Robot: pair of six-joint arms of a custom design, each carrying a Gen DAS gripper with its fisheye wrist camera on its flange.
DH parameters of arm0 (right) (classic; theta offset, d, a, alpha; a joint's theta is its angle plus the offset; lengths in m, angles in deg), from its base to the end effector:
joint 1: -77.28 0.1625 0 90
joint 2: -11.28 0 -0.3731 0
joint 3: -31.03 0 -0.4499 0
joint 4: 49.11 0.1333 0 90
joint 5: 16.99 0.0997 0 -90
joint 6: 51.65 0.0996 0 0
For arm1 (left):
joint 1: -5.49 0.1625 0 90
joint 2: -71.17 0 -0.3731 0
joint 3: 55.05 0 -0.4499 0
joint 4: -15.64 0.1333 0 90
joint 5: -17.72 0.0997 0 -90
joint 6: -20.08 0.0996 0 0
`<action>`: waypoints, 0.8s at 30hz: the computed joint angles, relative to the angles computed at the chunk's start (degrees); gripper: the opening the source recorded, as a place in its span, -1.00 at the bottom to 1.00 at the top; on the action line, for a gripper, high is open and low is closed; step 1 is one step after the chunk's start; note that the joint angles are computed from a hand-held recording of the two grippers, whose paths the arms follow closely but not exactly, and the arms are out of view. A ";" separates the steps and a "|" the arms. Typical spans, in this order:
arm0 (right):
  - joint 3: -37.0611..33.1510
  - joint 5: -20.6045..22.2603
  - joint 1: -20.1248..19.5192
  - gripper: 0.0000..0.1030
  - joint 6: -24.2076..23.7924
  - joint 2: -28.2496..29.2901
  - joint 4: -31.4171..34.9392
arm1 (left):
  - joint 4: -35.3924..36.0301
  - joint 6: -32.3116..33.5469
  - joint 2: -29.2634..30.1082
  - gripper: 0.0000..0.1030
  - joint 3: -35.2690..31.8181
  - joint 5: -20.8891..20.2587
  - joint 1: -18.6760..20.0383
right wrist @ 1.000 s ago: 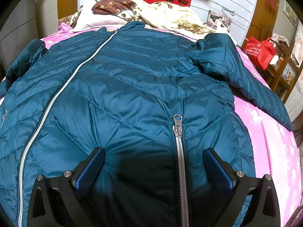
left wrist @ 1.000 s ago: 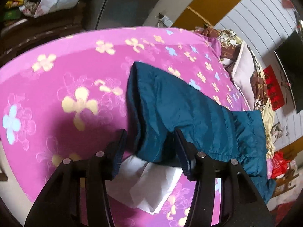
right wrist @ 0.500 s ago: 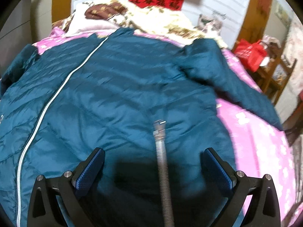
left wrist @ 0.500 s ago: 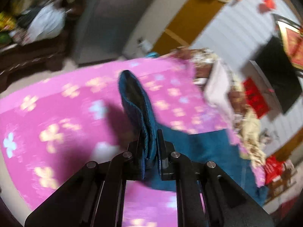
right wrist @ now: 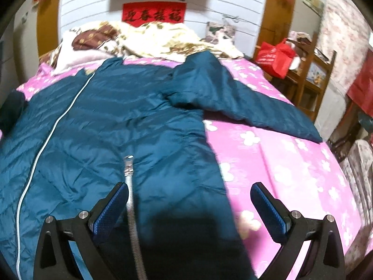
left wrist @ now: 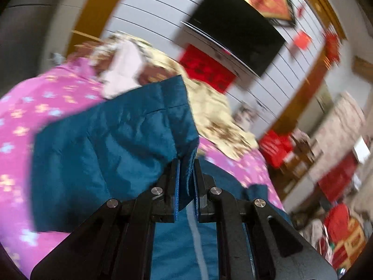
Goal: Fold large clothes
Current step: 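Fold the held sleeve across the jacket body with the left tool, release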
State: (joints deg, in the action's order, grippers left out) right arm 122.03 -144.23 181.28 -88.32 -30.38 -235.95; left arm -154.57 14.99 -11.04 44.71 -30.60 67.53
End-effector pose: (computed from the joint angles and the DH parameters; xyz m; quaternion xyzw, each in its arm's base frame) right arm 0.2396 -0.6593 0.0892 0.2549 -0.8390 0.3168 0.3616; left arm -0.1010 -0.6159 0.4509 -0.0230 0.8191 -0.5523 0.1531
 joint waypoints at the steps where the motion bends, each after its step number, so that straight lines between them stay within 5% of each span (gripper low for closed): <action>1: 0.11 -0.27 -0.10 1.00 -0.05 -0.15 -1.00 | 0.33 0.24 1.88 -0.84 -1.27 -0.72 -0.27; 7: -2.75 -8.02 -0.41 1.00 -2.99 1.99 -8.24 | 3.46 0.78 14.19 -0.84 -10.03 -6.80 -0.51; 15: -0.62 -5.50 -1.99 1.00 3.52 -1.71 0.06 | 6.91 -4.24 27.73 -0.84 -21.41 -13.09 2.25; 24: 0.40 -3.41 -3.35 1.00 6.19 -3.44 3.44 | 9.84 -6.38 34.45 -0.84 -25.85 -15.83 4.48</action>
State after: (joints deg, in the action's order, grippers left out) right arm 122.43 -147.64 177.93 -82.13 -33.82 -232.51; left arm -144.73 8.61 23.41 18.85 -46.43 72.01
